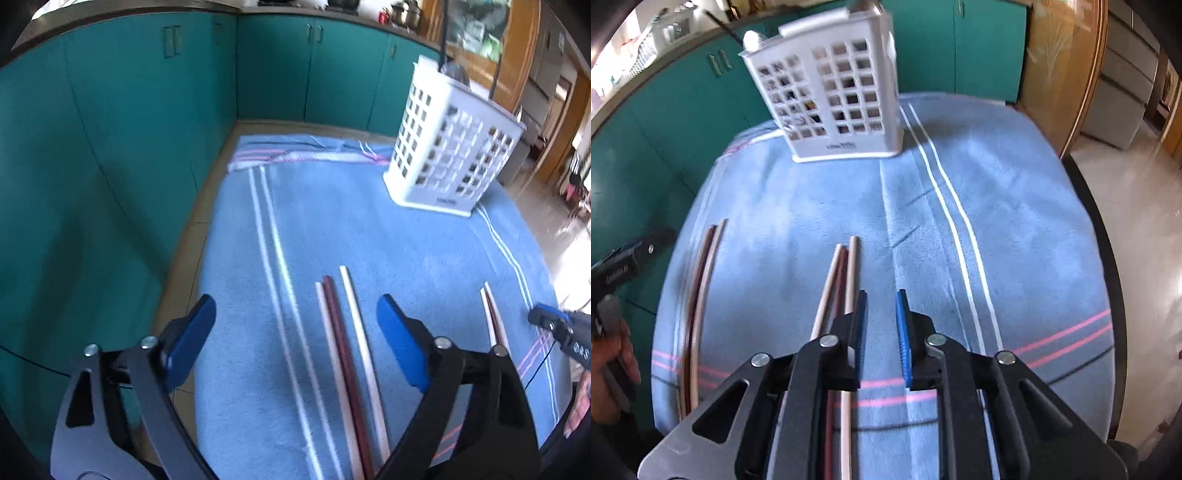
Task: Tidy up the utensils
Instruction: 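Lower the left tool onto the light and red chopsticks and close it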
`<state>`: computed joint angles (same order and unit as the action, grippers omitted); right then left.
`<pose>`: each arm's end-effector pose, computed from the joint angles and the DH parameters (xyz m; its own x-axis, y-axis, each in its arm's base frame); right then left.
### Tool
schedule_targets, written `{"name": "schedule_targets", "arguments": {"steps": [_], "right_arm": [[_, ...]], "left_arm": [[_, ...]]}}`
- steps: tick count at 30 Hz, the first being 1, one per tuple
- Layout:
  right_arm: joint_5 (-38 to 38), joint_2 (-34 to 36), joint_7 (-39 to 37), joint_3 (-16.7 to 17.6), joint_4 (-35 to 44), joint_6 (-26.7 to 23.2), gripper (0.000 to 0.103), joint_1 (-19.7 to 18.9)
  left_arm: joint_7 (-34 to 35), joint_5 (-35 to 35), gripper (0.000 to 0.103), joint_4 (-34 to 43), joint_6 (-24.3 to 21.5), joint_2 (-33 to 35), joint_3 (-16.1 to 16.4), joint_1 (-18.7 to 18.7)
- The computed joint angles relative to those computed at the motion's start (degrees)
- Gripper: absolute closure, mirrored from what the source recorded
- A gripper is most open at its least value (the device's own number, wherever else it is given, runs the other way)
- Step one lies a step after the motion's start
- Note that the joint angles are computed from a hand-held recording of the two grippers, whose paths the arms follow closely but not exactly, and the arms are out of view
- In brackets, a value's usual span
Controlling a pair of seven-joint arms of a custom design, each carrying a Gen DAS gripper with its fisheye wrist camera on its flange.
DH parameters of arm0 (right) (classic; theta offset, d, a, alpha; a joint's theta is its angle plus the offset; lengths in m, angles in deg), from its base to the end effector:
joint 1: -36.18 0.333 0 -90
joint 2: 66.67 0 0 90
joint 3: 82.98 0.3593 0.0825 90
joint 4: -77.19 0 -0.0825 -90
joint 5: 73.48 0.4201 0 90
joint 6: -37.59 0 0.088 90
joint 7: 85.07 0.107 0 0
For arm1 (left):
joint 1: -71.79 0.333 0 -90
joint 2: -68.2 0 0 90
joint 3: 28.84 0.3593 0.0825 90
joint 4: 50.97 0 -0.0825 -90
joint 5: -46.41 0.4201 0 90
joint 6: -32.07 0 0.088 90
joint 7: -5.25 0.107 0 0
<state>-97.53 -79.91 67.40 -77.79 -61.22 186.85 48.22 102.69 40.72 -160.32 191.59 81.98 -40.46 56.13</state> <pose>0.4861 0.1612 0.4632 -0.4175 -0.8981 -0.1381 -0.7713 0.4306 -0.4687 0.6256 -0.3057 0.4706 -0.4968 -0.8662 0.0537 -0.7094 0.3697 -0.6001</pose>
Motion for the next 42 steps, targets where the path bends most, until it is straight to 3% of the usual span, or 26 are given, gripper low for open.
{"name": "schedule_targets", "arguments": {"steps": [6, 11, 21, 27, 32, 34, 35, 36, 37, 40, 42], "right_arm": [[1.7, 7.9, -4.9, -0.7, 6.0, -2.6, 0.098, 1.1], [-0.5, 9.8, -4.6, -0.8, 7.9, -4.1, 0.101, 1.7], [-2.5, 8.2, -5.2, -0.9, 7.2, -7.1, 0.103, 1.9], [-2.5, 10.2, -6.5, -0.7, 9.6, -8.0, 0.103, 2.8], [-9.4, 11.8, -5.1, 0.3, 11.8, -12.5, 0.103, 4.1], [-13.3, 12.6, -3.5, 0.6, 12.4, -13.9, 0.103, 4.8], [-14.3, 12.5, -2.6, 0.4, 12.0, -13.3, 0.103, 4.9], [-14.3, 12.1, -2.2, 0.1, 11.4, -12.4, 0.103, 4.9], [-13.4, 11.6, -2.1, -0.3, 10.7, -11.1, 0.103, 4.7], [-11.4, 10.0, -1.9, -0.9, 8.8, -9.1, 0.103, 3.9], [-10.5, 9.4, -2.5, -1.1, 8.1, -8.9, 0.103, 3.4]], "left_arm": [[-2.3, 5.0, 0.025, 2.9, -4.6, 2.5, 1.1, -2.8], [-6.5, 9.7, 0.026, 5.8, -8.8, 5.3, 2.9, -4.0], [-10.4, 13.0, 0.025, 6.9, -8.9, 6.3, 3.7, -3.5], [-8.7, 11.3, 0.023, 7.1, -8.7, 6.5, 2.3, -3.2], [-10.0, 13.5, 0.023, 6.4, -8.0, 6.2, 3.3, -4.4], [-9.6, 13.4, 0.028, 5.9, -7.3, 6.0, 3.0, -4.3], [-9.1, 13.2, 0.038, 5.3, -7.3, 5.3, 2.7, -4.2], [-8.6, 12.8, 0.069, 5.3, -7.2, 5.1, 2.4, -3.9], [-9.6, 13.7, 0.087, 5.0, -6.6, 4.8, 2.9, -4.5], [-8.4, 14.0, 0.090, 4.5, -6.1, 4.3, 2.6, -3.9], [-5.1, 8.4, 0.092, 4.4, -6.0, 4.2, 0.4, -1.4]]}}
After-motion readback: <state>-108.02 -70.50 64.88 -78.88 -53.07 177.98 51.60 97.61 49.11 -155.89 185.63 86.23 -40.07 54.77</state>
